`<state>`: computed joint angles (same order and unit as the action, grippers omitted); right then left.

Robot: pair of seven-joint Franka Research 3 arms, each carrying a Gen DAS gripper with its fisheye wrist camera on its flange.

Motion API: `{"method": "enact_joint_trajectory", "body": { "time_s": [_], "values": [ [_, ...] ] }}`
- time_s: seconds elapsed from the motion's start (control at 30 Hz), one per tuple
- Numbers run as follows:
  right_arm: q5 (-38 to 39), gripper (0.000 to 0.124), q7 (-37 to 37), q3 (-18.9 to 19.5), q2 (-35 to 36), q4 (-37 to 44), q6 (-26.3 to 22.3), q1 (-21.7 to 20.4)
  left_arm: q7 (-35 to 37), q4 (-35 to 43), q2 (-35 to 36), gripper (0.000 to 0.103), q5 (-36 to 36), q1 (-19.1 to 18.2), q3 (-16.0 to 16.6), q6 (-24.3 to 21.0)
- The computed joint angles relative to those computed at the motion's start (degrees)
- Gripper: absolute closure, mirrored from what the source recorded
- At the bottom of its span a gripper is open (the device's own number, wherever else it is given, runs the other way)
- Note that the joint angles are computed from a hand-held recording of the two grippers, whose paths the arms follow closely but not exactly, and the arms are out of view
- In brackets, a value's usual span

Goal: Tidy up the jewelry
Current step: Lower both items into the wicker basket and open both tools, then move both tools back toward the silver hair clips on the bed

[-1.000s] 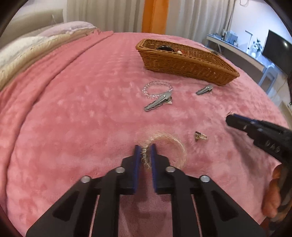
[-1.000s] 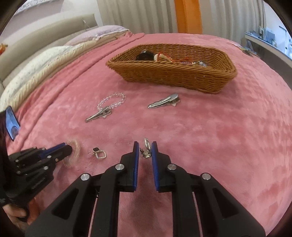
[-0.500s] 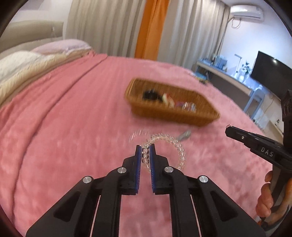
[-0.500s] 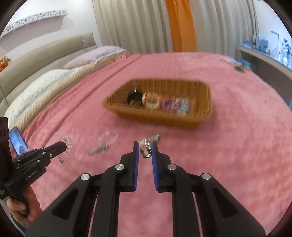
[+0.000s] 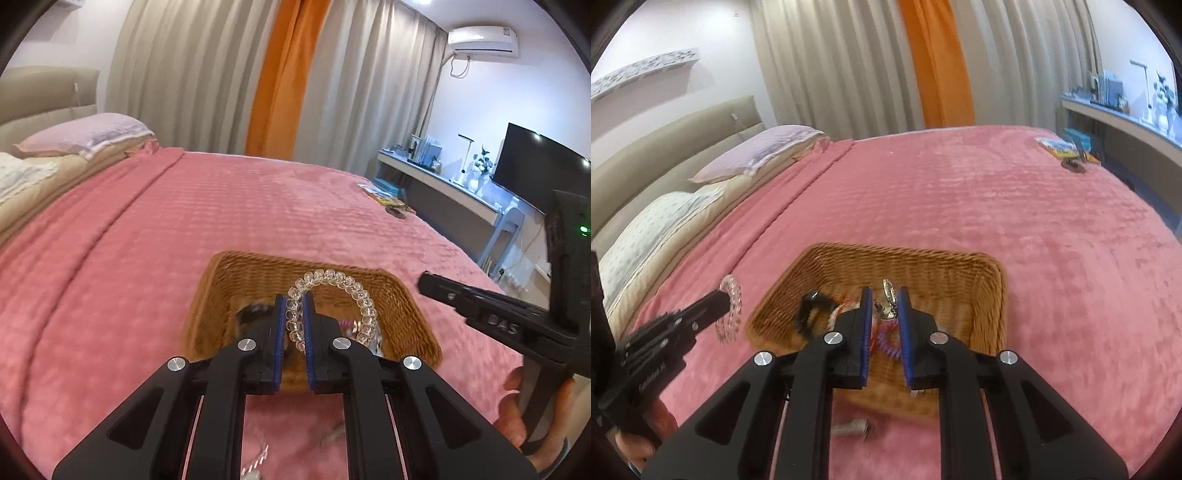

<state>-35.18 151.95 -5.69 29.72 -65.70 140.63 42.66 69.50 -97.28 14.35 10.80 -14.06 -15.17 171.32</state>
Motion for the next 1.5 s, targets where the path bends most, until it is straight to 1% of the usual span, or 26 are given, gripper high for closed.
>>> {"method": "enact_joint_trajectory", "body": {
  "time_s": [0.03,0.1,0.17,0.27,0.4,0.5,0.63,0.7,0.8,0.87,0.9,0.93,0.97,1.0,1.03,1.07,1.1,1.13,1.2,1.23,1.27,1.3,1.33,1.37,1.43,1.5],
  "values": [
    [1.17,0.112,-0.70,0.37,1.12,1.30,-0.11,-0.80,-0.25,1.22,0.99,0.096,0.57,-0.48,0.35,-0.54],
    [4.99,0.112,-3.20,1.25,3.96,4.39,-0.36,-2.93,0.94,5.65,4.49,0.096,1.14,-1.04,0.16,-3.14],
    [8.05,0.112,-5.72,1.31,7.40,9.03,-2.65,-3.80,1.00,9.52,7.37,0.096,2.83,-2.47,1.20,-5.61],
    [12.64,0.112,-8.86,1.28,11.81,14.73,-5.64,-4.89,2.28,14.26,11.36,0.096,2.26,-2.69,0.71,-8.37],
    [16.39,0.112,-10.88,0.65,14.43,17.08,-6.53,-5.57,3.38,15.89,14.04,0.096,0.59,-2.44,-0.11,-8.49],
    [16.89,0.112,-11.52,-0.35,15.33,17.63,-6.95,-5.21,3.63,17.29,15.43,0.096,1.83,-3.77,1.13,-9.53],
    [18.20,0.112,-12.16,-0.38,16.26,18.34,-7.01,-5.31,4.64,17.51,15.74,0.094,1.44,-3.48,0.70,-9.61],
    [18.22,0.111,-11.98,-0.78,16.18,18.03,-6.74,-5.03,5.07,16.88,15.36,0.094,1.00,-3.13,0.37,-9.01],
    [18.74,0.106,-11.79,-0.59,14.82,15.65,-4.55,-5.23,4.97,15.22,14.21,0.082,0.65,-2.82,0.45,-7.79],
    [18.40,0.101,-10.82,-1.00,13.17,13.02,-2.99,-4.94,4.99,13.86,13.21,0.080,0.21,-2.28,0.17,-6.75],
    [17.98,0.099,-9.86,-1.32,11.85,10.99,-2.08,-4.63,4.88,12.99,12.48,0.077,-0.10,-1.94,0.04,-6.33],
    [17.77,0.093,-9.25,-1.35,10.88,9.62,-1.41,-4.54,5.13,11.75,11.49,0.074,-0.77,-1.23,-0.50,-5.69],
    [17.43,0.089,-8.10,-1.38,8.76,6.24,0.72,-4.37,5.65,10.43,10.47,0.073,-1.49,-0.47,-1.18,-4.87],
    [17.00,0.087,-7.32,-1.41,7.52,4.37,1.82,-4.20,6.68,9.08,9.49,0.068,-2.43,0.57,-2.16,-4.08],
    [15.80,0.081,-5.67,-1.97,5.54,1.59,2.98,-3.43,7.57,7.23,8.04,0.062,-3.31,1.53,-2.91,-3.16],
    [14.51,0.077,-4.36,-2.34,4.20,-0.10,3.52,-2.77,7.67,4.31,5.82,0.060,-3.78,2.14,-2.91,-1.49],
    [12.44,0.077,-2.43,-2.93,1.97,-3.13,4.83,-1.65,8.65,1.65,3.90,0.058,-4.91,3.37,-3.76,0.03],
    [11.18,0.077,-1.51,-2.73,0.72,-4.73,5.52,-1.31,10.48,-0.85,2.10,0.058,-6.76,5.16,-5.34,1.22],
    [8.17,0.077,0.36,-2.18,-2.15,-8.42,6.89,-0.12,16.95,-6.45,-2.07,0.058,-13.49,10.42,-10.30,3.07],
    [6.98,0.077,0.90,-1.72,-2.81,-9.09,6.68,0.20,21.22,-8.67,-3.86,0.058,-17.94,12.95,-12.83,3.38],
    [5.27,0.077,1.66,-1.38,-3.73,-10.13,6.25,0.97,29.01,-11.14,-6.14,0.058,-26.05,17.27,-17.35,2.95],
    [3.62,0.077,2.43,-0.92,-4.59,-11.24,5.86,1.67,34.99,-12.91,-7.93,0.058,-32.60,19.75,-19.88,2.47],
    [2.55,0.077,2.90,-0.21,-5.09,-11.97,5.72,1.92,39.73,-14.48,-9.66,0.058,-37.97,20.97,-20.99,1.96],
    [1.70,0.077,3.29,0.58,-5.71,-12.98,5.76,2.14,44.36,-16.58,-11.91,0.058,-43.34,21.67,-21.33,1.31],
    [0.85,0.077,3.56,2.19,-6.51,-14.65,5.51,2.32,50.21,-20.15,-15.28,0.058,-50.38,21.06,-20.07,0.09],
    [0.54,0.077,3.28,3.62,-6.41,-15.12,4.56,2.68,52.92,-21.81,-16.54,0.058,-54.12,19.67,-18.23,-1.40]
  ]
}}
